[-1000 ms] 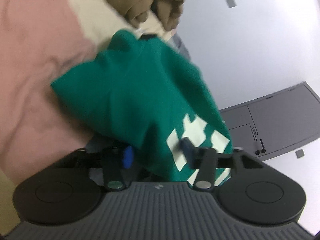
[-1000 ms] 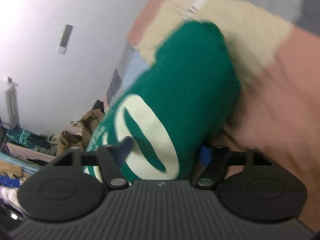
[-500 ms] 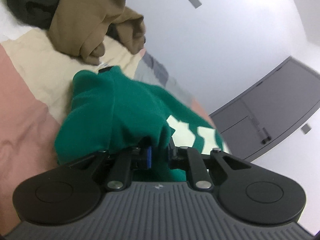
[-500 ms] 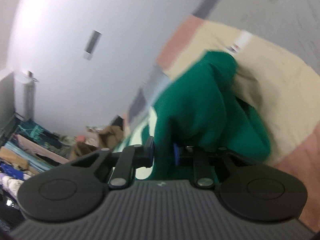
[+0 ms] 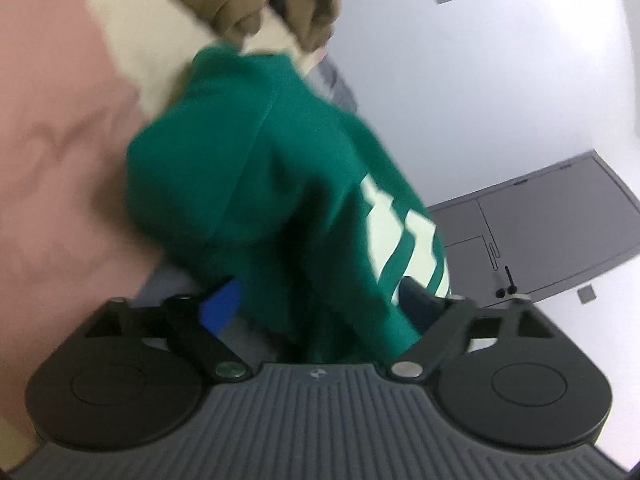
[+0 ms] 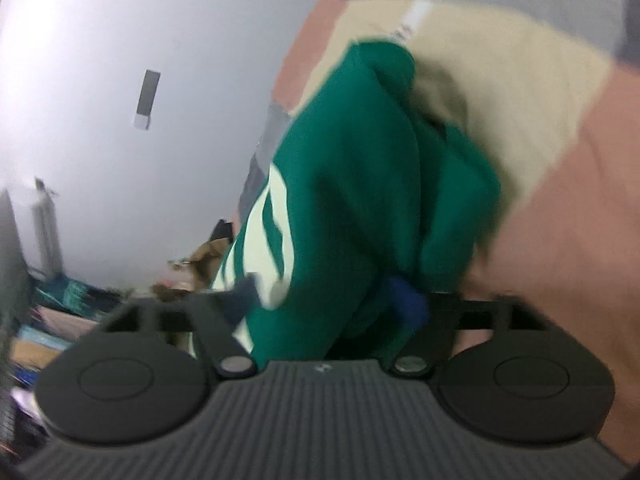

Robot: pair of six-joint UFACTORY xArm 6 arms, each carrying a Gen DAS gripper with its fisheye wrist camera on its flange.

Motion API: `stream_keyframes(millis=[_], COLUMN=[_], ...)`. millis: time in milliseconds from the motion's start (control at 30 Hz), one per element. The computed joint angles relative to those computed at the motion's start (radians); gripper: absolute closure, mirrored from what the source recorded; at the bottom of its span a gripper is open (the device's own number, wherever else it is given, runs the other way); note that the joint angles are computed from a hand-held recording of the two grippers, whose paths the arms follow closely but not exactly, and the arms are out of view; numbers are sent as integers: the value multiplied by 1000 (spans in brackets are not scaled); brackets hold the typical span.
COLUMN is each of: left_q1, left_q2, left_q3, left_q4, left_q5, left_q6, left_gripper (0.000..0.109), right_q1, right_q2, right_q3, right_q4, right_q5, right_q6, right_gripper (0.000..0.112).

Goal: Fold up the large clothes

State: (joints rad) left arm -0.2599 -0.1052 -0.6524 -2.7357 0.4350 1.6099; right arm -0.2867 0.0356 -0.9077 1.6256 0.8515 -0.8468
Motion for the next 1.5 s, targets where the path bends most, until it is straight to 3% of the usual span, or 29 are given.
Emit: stream_keyframes(millis=[167,400,533,633,733,800,933,1200,1367,1500], left_q1=[22,69,70,76,75,69,27,9,28,31], left_q2=[75,120,147,172,188,181,173,186,192,197], left_q3=[-1,39,24,-1,-15,-24,-65,-121,-122,-135], left_q4=[44,-45,-70,-103,-136,-135,-152,-303,-319,-386], left_q5=[110,288,321,325,353,321,151,58,86,92], left_q6=[-144,-172,-163,-195,-216,-221,-226,-128,-145,-42], left_gripper=[9,7,6,6,6,6,6,6,6,10], right_q1=[43,80,125,159,159,152,162,156,148,123], right_q2=[14,124,150,142,138,139,144,143,143,153], right_q3=[21,-66,-91,-90,-86,-83,-96,-87,-77,-74], right_q4=[-42,110,192,214,202,204,207,216,240,283], right_q5=[-29,-59,-123,-186,-191,-178,-196,-190,-173,-123], right_q6=[92,-17,-82,-130,-131,-130,-126,-143,-164,-185], right_gripper=[21,18,11,11,14,14,14,14,14,11])
